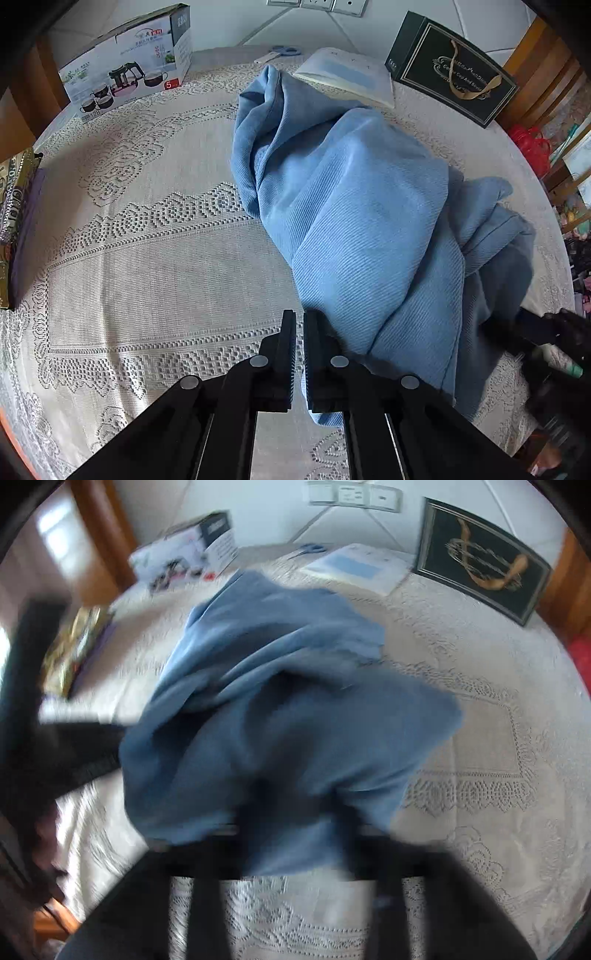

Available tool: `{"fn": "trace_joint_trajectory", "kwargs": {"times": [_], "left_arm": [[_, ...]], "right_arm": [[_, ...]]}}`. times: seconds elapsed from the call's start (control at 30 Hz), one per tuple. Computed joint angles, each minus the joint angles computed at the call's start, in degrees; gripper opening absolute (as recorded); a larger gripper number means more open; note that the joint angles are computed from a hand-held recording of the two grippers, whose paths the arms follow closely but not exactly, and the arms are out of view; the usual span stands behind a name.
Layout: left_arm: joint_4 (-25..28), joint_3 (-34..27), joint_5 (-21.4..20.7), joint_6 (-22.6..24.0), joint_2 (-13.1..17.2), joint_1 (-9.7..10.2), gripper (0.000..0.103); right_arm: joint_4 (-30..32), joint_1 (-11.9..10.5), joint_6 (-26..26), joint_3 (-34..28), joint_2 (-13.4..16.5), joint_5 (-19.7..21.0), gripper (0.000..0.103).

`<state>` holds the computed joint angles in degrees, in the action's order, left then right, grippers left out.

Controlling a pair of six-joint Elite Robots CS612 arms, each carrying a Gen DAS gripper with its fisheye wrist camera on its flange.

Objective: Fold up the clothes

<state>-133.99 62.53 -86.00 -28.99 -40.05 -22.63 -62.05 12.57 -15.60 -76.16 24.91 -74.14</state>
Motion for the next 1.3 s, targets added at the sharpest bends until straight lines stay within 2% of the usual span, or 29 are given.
{"fn": "trace_joint_trajectory", "kwargs": {"times": [0.07, 0.13, 0.23, 0.3, 0.37, 0.4, 0.47, 0.5, 0.53, 0.57, 0.6, 0.63, 0.73, 0.83, 0.93, 0.97, 1.03, 1.07, 1.13, 1.27, 1.3], "left_arm": [[1.1, -1.6, 1.5, -0.6, 0.7, -0.31, 0.002], [-0.6, -1.2, 1.3, -0.9, 0.2, -0.34, 0.002], [-4.9, 0.9, -4.3, 1.3, -1.3, 0.38, 0.003], [-7.0, 2.1, -6.9, 2.3, -2.4, 0.36, 0.004], [-7.7, 2.5, -7.6, 3.6, -2.8, 0.20, 0.004], [-7.4, 2.5, -7.4, 4.5, -2.9, 0.03, 0.004], [-2.9, 1.0, -4.0, 6.3, -2.4, -0.52, 0.005], [-0.8, 0.8, -1.9, 7.0, -2.5, -1.01, 0.005], [-1.2, 1.4, -2.1, 7.9, -2.9, -0.99, 0.005], [-3.5, 2.9, -4.8, 8.2, -3.3, -0.61, 0.005], [-5.4, 3.9, -8.4, 7.3, -3.5, 0.11, 0.005], [-6.8, 5.0, -12.1, 5.7, -3.8, 0.85, 0.005], [-5.7, 6.0, -15.3, 1.5, -4.1, 1.90, 0.005], [-6.5, 8.2, -11.0, 1.8, -5.1, 1.67, 0.005], [-6.5, 9.6, -10.8, 2.4, -5.9, 1.40, 0.009], [-6.7, 10.0, -10.9, 2.3, -6.1, 1.40, 0.018], [-7.7, 10.9, -11.7, 2.2, -6.6, 1.60, 0.065], [-8.9, 11.4, -11.6, 2.3, -6.7, 1.64, 0.101], [-11.3, 12.5, -10.7, 2.4, -6.8, 1.31, 0.103], [-10.4, 10.9, -9.3, 0.4, -6.4, 0.26, 0.103], [-10.0, 10.4, -8.7, 0.2, -6.1, 0.10, 0.103]], "right_arm": [[-1.1, -0.9, 1.5, 0.9, -0.7, 1.2, 0.009], [-2.2, -1.7, 2.2, 1.4, -1.2, 1.1, 0.009], [-3.3, -2.4, 2.3, 0.8, -1.3, 0.8, 0.009], [-4.3, -2.6, 2.9, 0.3, -1.2, -1.0, 0.009], [-5.8, -2.6, 3.3, -0.5, -0.8, -5.5, 0.009], [-6.2, -2.8, 4.2, -0.5, -0.8, -6.9, 0.009], [-6.4, -3.2, 5.2, -0.8, -0.7, -8.1, 0.010], [-5.9, -3.4, 4.4, -1.3, -0.6, -6.6, 0.019], [-5.3, -3.5, 3.5, -1.9, -0.4, -5.3, 0.031], [-4.7, -3.4, 2.8, -2.5, -0.2, -4.2, 0.069], [-4.1, -3.2, 2.0, -3.2, 0.1, -3.2, 0.099], [-3.5, -3.0, 1.3, -3.8, 0.3, -2.1, 0.103], [-1.6, -2.4, -0.8, -5.5, 1.0, 0.2, 0.103], [0.7, -1.5, -2.8, -7.1, 1.6, 1.3, 0.103], [1.6, -0.1, -6.0, -8.6, 2.4, 0.6, 0.103], [1.7, 0.3, -6.6, -8.8, 2.6, 0.2, 0.103], [1.7, 1.1, -7.6, -8.9, 2.9, -0.8, 0.103], [1.5, 1.5, -8.0, -8.9, 3.1, -1.3, 0.103], [1.1, 2.2, -9.1, -8.9, 3.5, -2.5, 0.103], [-1.5, 3.0, -8.6, -8.5, 4.3, -6.2, 0.101], [-1.8, 2.7, -7.6, -8.2, 4.3, -5.6, 0.080]]}}
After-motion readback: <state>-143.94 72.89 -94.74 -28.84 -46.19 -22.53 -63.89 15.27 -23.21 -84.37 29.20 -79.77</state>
